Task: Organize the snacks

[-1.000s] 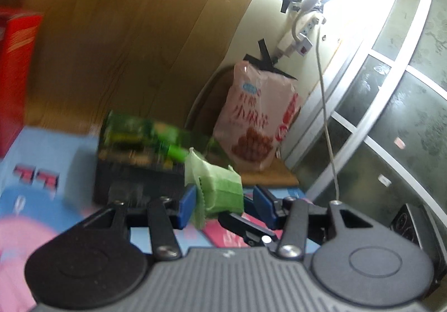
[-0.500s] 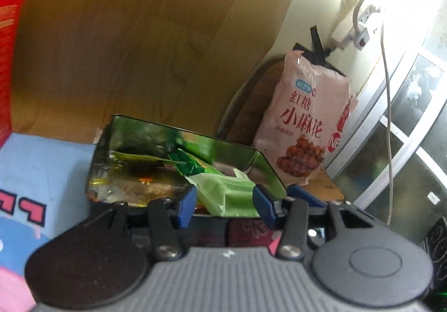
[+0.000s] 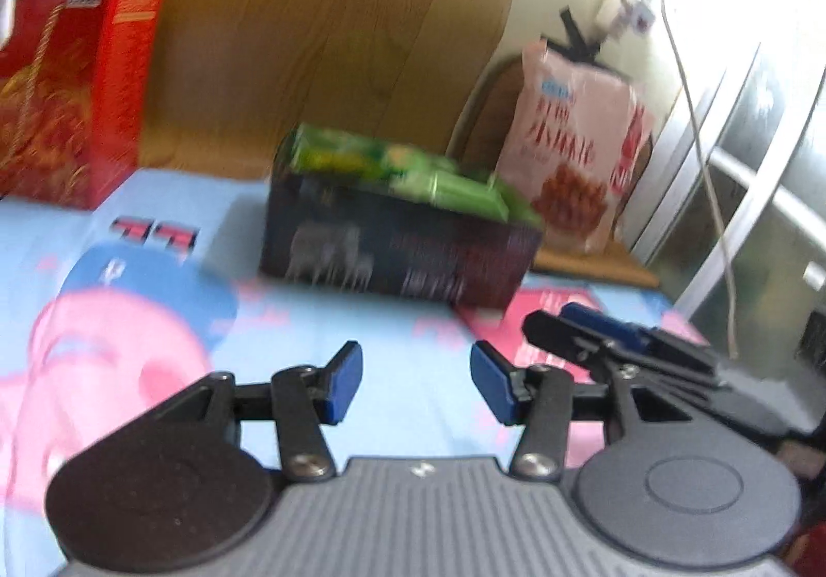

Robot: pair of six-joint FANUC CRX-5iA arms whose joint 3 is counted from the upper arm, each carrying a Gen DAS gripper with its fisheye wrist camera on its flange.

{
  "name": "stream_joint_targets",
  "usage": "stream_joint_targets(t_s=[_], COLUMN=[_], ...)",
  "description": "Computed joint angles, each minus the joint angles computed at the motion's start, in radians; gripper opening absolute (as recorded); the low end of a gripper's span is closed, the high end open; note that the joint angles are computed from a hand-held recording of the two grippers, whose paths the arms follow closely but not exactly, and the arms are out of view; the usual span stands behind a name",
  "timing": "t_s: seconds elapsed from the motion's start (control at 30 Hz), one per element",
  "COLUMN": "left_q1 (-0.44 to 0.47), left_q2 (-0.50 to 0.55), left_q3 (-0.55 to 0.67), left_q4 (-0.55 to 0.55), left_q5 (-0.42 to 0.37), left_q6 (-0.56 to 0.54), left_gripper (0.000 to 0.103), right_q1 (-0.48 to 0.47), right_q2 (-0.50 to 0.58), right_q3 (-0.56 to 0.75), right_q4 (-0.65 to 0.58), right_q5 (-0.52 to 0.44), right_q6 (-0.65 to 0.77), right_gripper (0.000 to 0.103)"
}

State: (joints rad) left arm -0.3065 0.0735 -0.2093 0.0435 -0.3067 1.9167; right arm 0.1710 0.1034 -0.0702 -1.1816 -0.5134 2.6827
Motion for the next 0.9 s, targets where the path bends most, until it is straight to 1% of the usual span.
stream_joint_targets(t_s=[0.03, 0.07, 0.13, 0.2, 0.23, 0.3, 0.33, 0.43, 0.53, 0.73, 0.83, 0.9], left_q1=[-0.022, -0.044, -0.073, -0.112, -0.141, -0.194, -0.214, -0.260, -0.282, -0.282, -0.289, -0.293], left_q2=[-0.003, -0.007, -0.015, -0.013, -0.010, -0.009, -0.008, -0.002, 0.003, 0.013, 0.015, 0.018], left_q3=[0.026, 0.042, 0.041, 0.061, 0.080, 0.105, 0.114, 0.140, 0.153, 0.167, 0.171, 0.175], left_q4=[-0.123, -0.210, -0.283, -0.391, -0.468, -0.601, -0.647, -0.748, -0.791, -0.788, -0.805, -0.811], left_q5=[-0.041, -0.079, -0.115, -0.167, -0.206, -0.256, -0.281, -0.340, -0.377, -0.411, -0.426, -0.436], left_q6=[0.113, 0.194, 0.265, 0.364, 0.428, 0.536, 0.572, 0.662, 0.708, 0.721, 0.740, 0.743], left_gripper=[0.048, 0.048, 0.048, 0.049, 0.049, 0.053, 0.053, 0.053, 0.053, 0.053, 0.053, 0.055], right_q1=[0.007, 0.012, 0.022, 0.035, 0.034, 0.031, 0.031, 0.025, 0.041, 0.066, 0.082, 0.086], right_q2=[-0.013, -0.024, -0.048, -0.077, -0.093, -0.114, -0.124, -0.156, -0.174, -0.198, -0.198, -0.200], right_q3=[-0.020, -0.038, -0.073, -0.109, -0.126, -0.151, -0.164, -0.200, -0.223, -0.252, -0.257, -0.260], right_q4=[0.022, 0.041, 0.072, 0.092, 0.082, 0.068, 0.069, 0.018, 0.050, 0.073, 0.112, 0.121], right_q5=[0.004, 0.003, 0.009, 0.031, 0.040, 0.049, 0.054, 0.088, 0.124, 0.172, 0.196, 0.204], right_q6=[-0.029, -0.059, -0.112, -0.142, -0.141, -0.153, -0.166, -0.124, -0.186, -0.201, -0.255, -0.267], right_gripper=[0.049, 0.049, 0.049, 0.049, 0.049, 0.055, 0.055, 0.058, 0.058, 0.058, 0.062, 0.063])
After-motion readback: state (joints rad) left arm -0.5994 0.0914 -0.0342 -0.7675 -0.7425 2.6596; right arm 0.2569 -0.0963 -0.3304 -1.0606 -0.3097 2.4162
